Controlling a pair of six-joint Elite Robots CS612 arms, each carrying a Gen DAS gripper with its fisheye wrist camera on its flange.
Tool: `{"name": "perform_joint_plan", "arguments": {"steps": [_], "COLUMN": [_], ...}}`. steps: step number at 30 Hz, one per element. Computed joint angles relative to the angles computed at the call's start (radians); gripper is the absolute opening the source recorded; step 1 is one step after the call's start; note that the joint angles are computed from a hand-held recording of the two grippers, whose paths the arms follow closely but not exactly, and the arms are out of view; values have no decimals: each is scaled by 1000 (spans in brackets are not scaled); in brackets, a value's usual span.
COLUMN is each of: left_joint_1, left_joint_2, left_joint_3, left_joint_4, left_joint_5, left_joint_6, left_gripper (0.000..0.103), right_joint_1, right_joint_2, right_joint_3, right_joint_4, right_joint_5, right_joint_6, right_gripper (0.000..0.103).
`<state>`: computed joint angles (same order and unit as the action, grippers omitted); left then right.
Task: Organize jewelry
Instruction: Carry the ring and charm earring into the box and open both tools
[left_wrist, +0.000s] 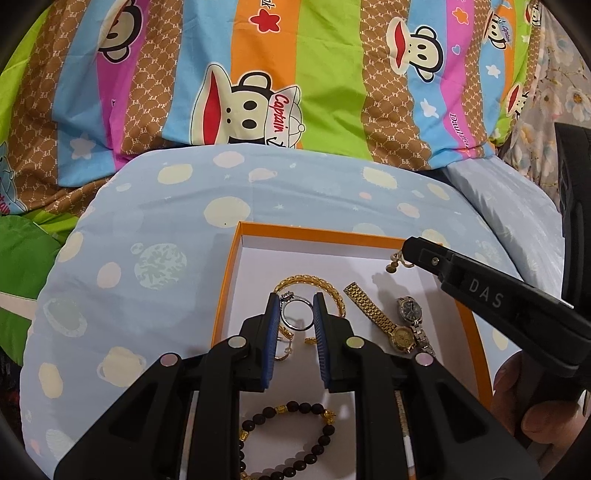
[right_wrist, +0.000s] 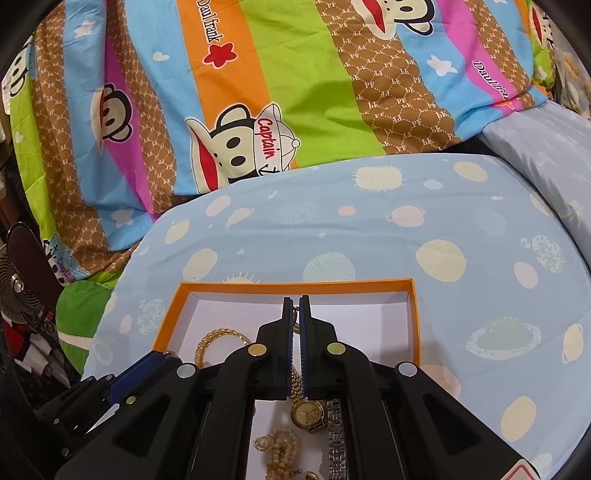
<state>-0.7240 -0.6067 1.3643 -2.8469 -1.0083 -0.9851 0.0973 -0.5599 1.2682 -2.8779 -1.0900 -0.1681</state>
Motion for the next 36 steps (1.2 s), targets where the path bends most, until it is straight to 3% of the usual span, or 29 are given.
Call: {"name": "perform_joint_plan", "arguments": {"steps": [11, 12, 14, 16, 18, 27, 31, 36], "left_joint_1": [1, 0, -1, -6, -11, -25, -36, -51], "left_joint_2": [7, 7, 7, 4, -1, -32, -53, -75], "left_joint_3": [-6, -6, -4, 2, 8, 40, 70, 113], "left_joint_4": [1, 6, -1, -3, -11, 15, 25, 24], "left_joint_5": [-11, -3, -4, 21, 43, 101, 126, 126], "left_joint_6": [-9, -13, -15, -30, -32, -47, -52, -79], "left_gripper": [18, 19, 32, 52, 54, 55, 55, 55], "right_joint_1": [14, 14, 12, 10, 9, -6, -20, -37], "right_joint_2": [4, 4, 5, 7, 7, -22, -60, -105], "right_joint_3": [0, -1, -2, -5, -5, 44, 116, 229], "right_joint_4": [-16, -21, -25, -23, -29, -102, -171, -256], "right_joint_5": [-66, -65, -65, -60, -61, -16, -3, -12], "right_joint_6": [-38, -36, -26, -24, -26, -6, -3, -14], "right_gripper": [4, 8, 13, 17, 17, 29, 44, 45]}}
